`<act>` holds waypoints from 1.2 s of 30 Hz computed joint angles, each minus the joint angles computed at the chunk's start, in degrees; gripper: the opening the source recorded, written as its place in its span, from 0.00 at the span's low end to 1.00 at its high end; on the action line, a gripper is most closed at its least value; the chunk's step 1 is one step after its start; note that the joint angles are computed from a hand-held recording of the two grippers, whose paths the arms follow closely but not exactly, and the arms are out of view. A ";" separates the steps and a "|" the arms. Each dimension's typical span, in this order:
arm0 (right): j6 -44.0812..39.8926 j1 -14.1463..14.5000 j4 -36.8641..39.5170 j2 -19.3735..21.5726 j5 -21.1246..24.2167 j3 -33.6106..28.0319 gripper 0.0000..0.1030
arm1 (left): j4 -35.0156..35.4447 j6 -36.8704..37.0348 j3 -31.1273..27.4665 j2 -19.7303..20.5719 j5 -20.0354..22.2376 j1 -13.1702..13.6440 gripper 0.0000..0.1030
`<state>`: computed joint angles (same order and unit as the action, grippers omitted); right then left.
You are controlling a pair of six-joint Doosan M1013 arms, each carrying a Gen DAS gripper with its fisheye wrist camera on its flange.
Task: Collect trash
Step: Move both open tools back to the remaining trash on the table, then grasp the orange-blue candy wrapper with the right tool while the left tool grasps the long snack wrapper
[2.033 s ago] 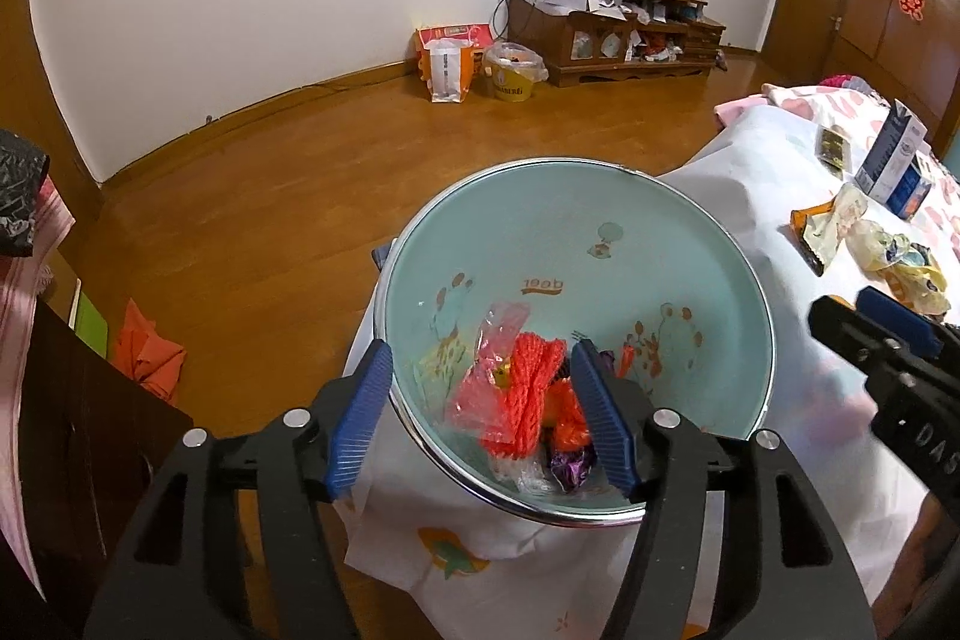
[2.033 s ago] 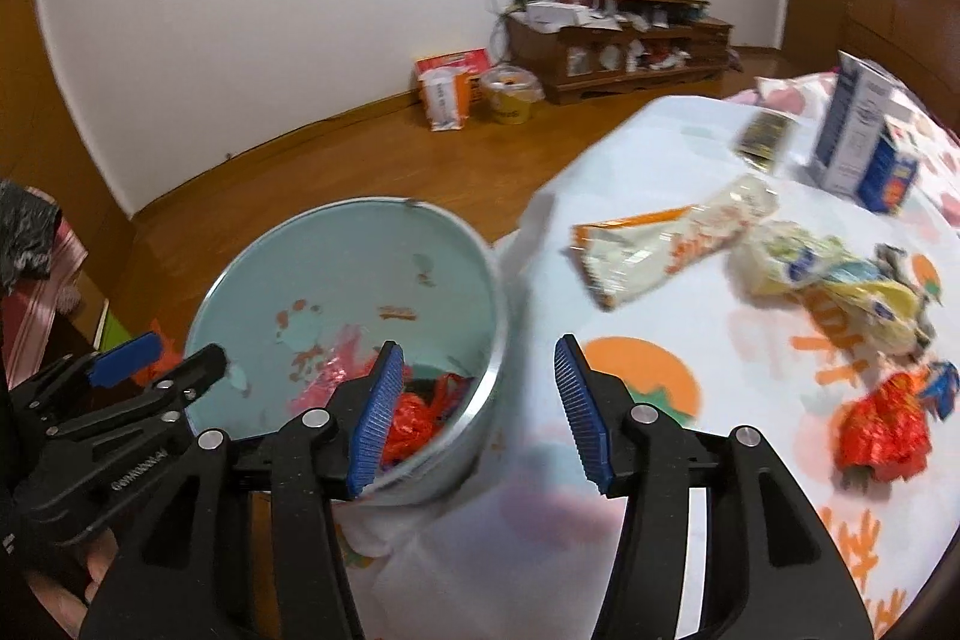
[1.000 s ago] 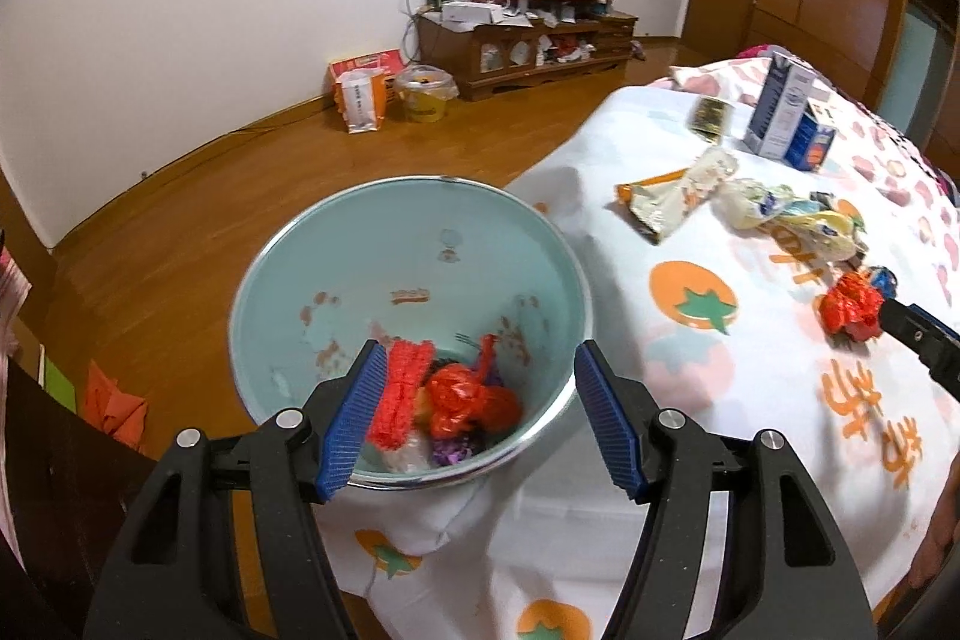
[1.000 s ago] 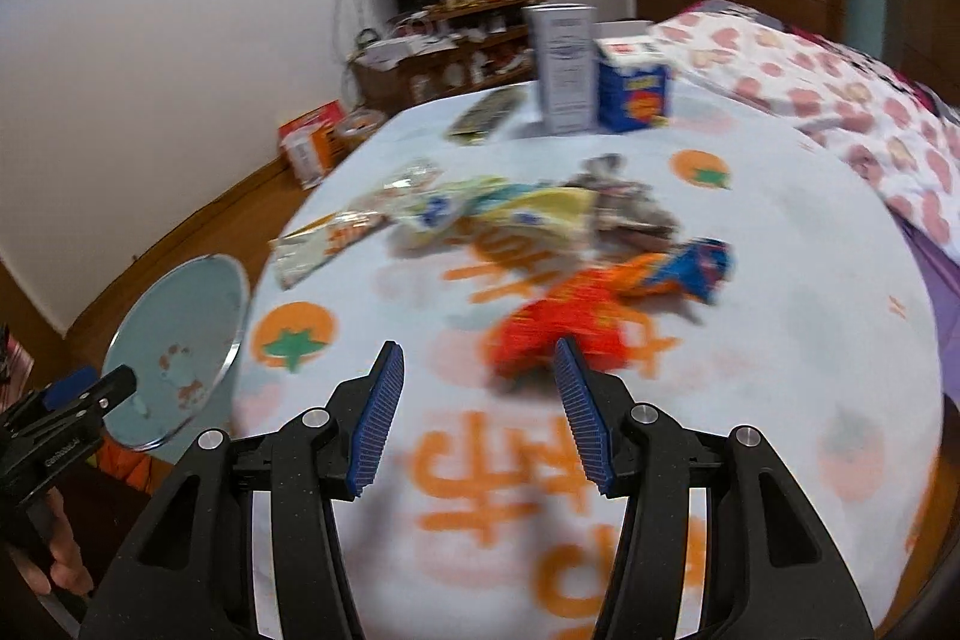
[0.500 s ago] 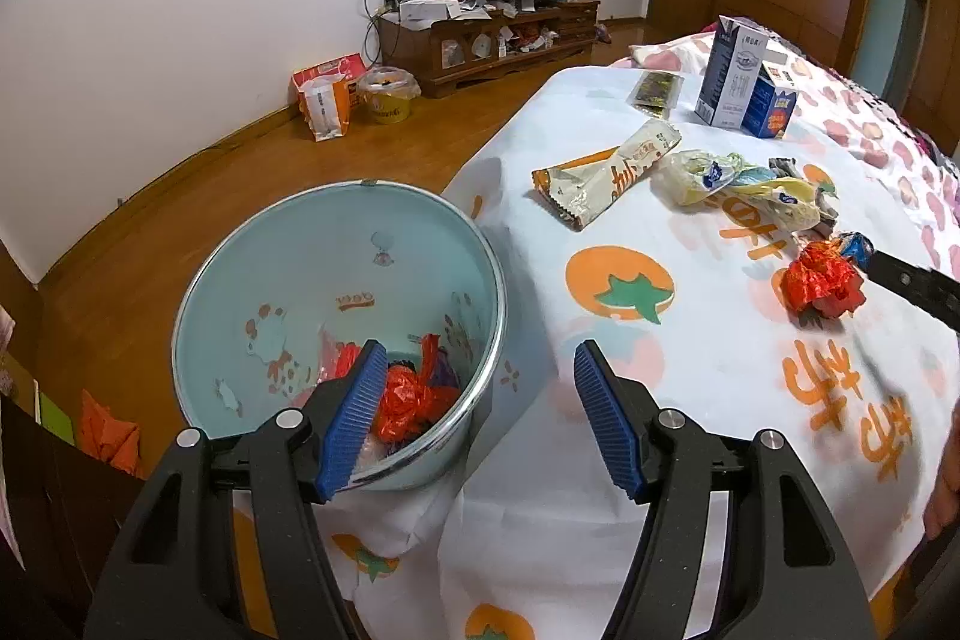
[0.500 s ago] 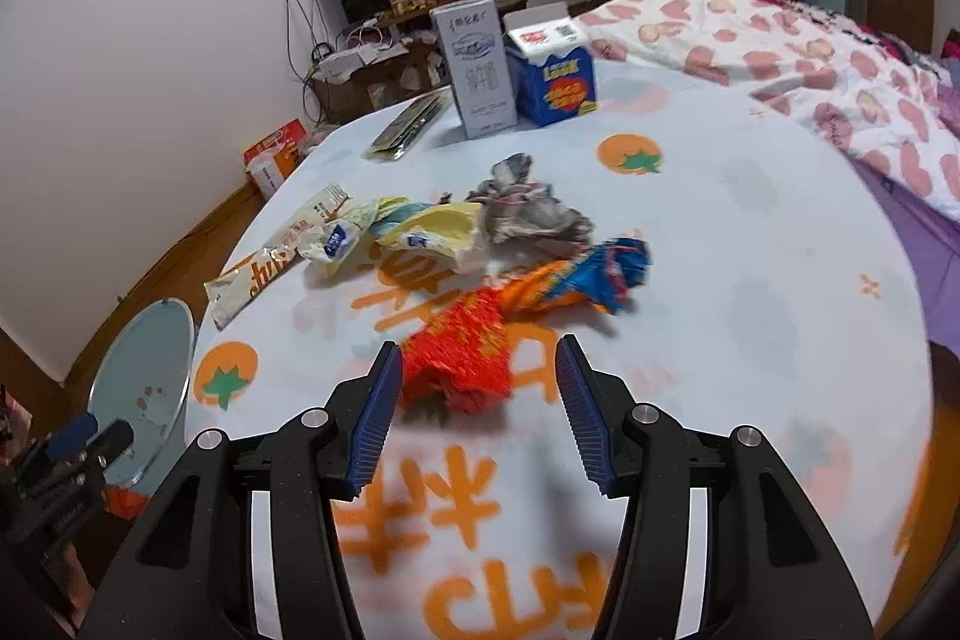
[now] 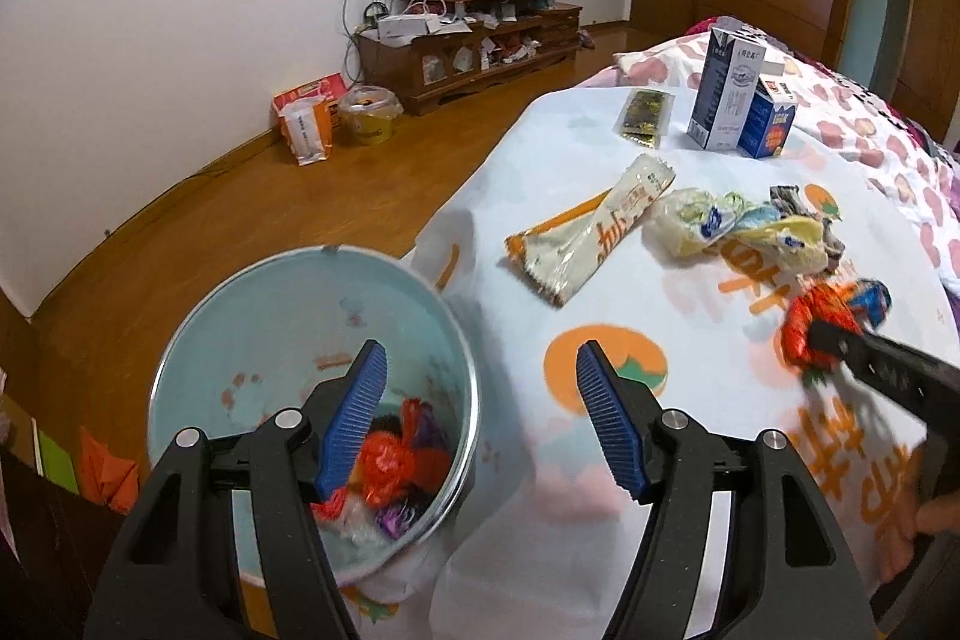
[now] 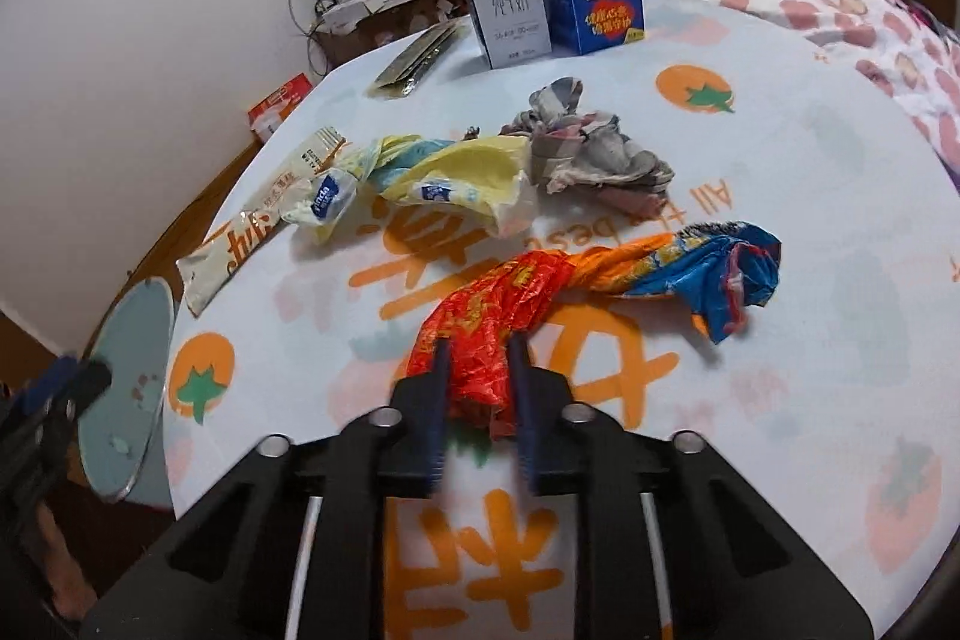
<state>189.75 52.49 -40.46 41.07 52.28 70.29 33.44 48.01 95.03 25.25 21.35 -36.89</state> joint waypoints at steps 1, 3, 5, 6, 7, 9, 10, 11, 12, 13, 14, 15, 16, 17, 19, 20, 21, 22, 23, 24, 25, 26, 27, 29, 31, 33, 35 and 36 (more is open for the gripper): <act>0.04 0.18 -0.58 -0.45 -0.12 0.66 0.15 | -1.58 1.91 -0.91 0.63 -0.15 0.11 0.64; 0.29 0.72 -2.38 -1.08 1.52 1.35 0.15 | -4.28 5.27 -2.36 1.53 -0.39 0.27 0.64; 1.00 1.37 -4.77 -1.82 3.61 2.15 0.15 | -6.43 8.42 -3.66 2.42 -1.05 0.39 0.67; 1.33 1.62 -6.13 -2.24 4.94 2.61 0.15 | -6.77 9.28 -4.29 2.85 -1.07 0.38 0.67; 1.42 1.85 -7.34 -2.57 6.57 2.98 0.15 | -7.40 10.99 -5.46 3.66 -1.00 0.34 0.68; 1.43 1.89 -8.21 -2.87 9.23 3.44 0.15 | -8.34 13.36 -7.12 4.85 -0.87 0.23 0.69; 2.05 1.76 -8.31 -3.14 9.73 3.96 0.15 | -9.07 14.91 -8.24 5.70 -0.64 0.17 0.69; 3.25 1.53 -8.20 -3.60 9.49 4.90 0.15 | -9.67 15.99 -9.59 6.69 0.17 0.11 0.69; 4.39 1.27 -7.98 -3.97 9.17 5.72 0.15 | -10.62 16.99 -10.56 7.40 0.78 0.11 0.69; 5.14 1.06 -7.76 -4.19 8.91 6.24 0.15 | -14.58 20.83 -12.14 8.55 1.57 0.29 0.69; 5.94 0.86 -7.50 -4.41 8.49 6.75 0.15 | -17.69 23.73 -13.06 9.23 2.08 0.42 0.69; 6.66 0.66 -7.27 -4.68 7.87 7.33 0.15 | -21.67 27.44 -14.14 10.02 2.75 0.61 0.69; 7.19 0.50 -7.08 -4.85 7.32 7.76 0.15 | -24.95 30.58 -14.98 10.67 3.44 0.77 0.69; 7.31 0.42 -6.94 -4.86 7.16 7.82 0.15 | -26.32 31.88 -15.57 11.14 4.17 0.82 0.69; 7.40 0.29 -6.76 -4.93 6.66 8.07 0.15 | -25.89 31.08 -16.98 12.34 6.31 0.63 0.66; 7.36 0.22 -6.72 -4.97 6.50 8.12 0.15 | -23.28 28.92 -16.62 12.30 5.45 0.38 0.64; 7.39 0.19 -6.72 -4.93 6.34 8.14 0.15 | -21.12 27.43 -16.44 12.27 5.26 0.15 0.62; 7.37 0.17 -6.69 -4.84 6.22 8.07 0.15 | -17.68 24.76 -16.27 12.27 5.25 -0.18 0.57; 7.33 0.11 -6.61 -4.78 6.07 8.03 0.15 | -17.25 24.32 -15.98 12.12 4.87 -0.18 0.50; 7.28 0.09 -6.52 -4.72 5.96 8.00 0.15 | -17.95 24.55 -15.70 11.94 4.36 -0.04 0.44; 7.27 0.09 -6.48 -4.68 5.87 7.99 0.15 | -18.84 24.79 -15.50 11.78 4.09 0.11 0.35; 7.36 0.16 -6.47 -4.66 5.79 7.98 0.15 | -19.14 24.60 -15.30 11.62 3.84 0.22 0.31; 7.37 0.26 -6.50 -4.61 5.87 7.87 0.15 | -19.56 24.47 -15.00 11.38 3.52 0.31 0.25; 7.44 0.53 -6.86 -4.58 6.15 7.62 0.15 | -19.43 23.81 -14.15 10.77 2.50 0.33 0.21; 7.22 0.91 -7.20 -4.45 6.68 7.16 0.15 | -14.27 19.16 -12.74 9.79 1.35 -0.15 0.13; 7.25 1.23 -7.61 -4.38 7.15 6.76 0.15 | -10.78 15.85 -11.60 8.95 0.60 -0.53 0.13; 7.09 1.57 -8.00 -4.31 7.43 6.37 0.15 | -11.02 15.28 -9.82 7.57 -0.74 -0.70 0.13; 6.89 1.77 -8.23 -4.25 7.59 6.14 0.15 | -9.93 14.03 -9.00 6.95 -0.97 -0.85 0.13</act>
